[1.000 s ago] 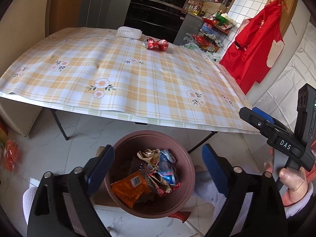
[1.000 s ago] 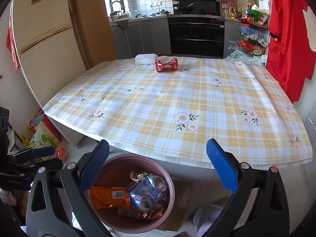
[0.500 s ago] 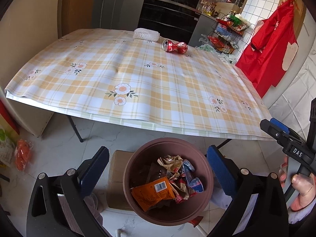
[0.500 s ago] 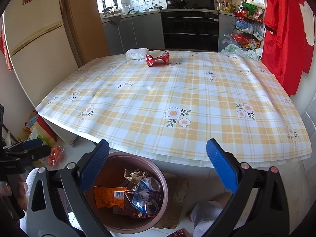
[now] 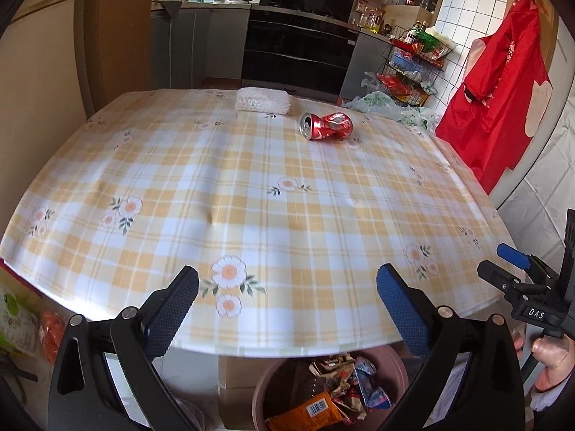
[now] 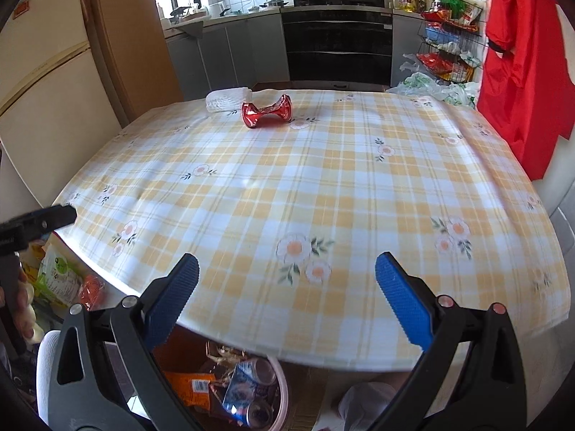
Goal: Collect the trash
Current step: 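Grasp the white foam sleeve with the left tool while the right tool grasps the red can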
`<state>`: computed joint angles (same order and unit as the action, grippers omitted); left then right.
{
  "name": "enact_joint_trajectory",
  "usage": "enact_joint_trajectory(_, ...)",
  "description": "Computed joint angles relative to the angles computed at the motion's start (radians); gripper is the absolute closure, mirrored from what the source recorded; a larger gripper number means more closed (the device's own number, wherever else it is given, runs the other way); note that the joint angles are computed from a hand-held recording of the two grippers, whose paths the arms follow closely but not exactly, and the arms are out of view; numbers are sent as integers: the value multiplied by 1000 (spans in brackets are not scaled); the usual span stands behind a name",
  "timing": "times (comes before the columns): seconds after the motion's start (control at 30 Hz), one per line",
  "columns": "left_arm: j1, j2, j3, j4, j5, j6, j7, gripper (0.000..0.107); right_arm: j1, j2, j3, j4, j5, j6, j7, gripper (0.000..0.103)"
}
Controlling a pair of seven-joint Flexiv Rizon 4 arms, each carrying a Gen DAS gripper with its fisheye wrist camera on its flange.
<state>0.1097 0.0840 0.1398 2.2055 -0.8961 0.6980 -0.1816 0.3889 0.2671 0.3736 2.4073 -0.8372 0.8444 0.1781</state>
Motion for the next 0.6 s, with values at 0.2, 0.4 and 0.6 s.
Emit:
enact_joint_trajectory(0.2, -23, -197, -96, -195, -16, 76, -85, 10, -126, -160, -165, -64, -157, 242, -92, 6)
enact_joint_trajectory(0.4, -38, -421, -198, -441, 30, 143, -189, 10, -227, -402, -311, -242, -254, 490, -196, 7)
enact_joint_trajectory(0.6, -52, -675, -258, -763, 192, 132, -375, 10, -255, -633, -310, -470, 59, 547, -506, 20)
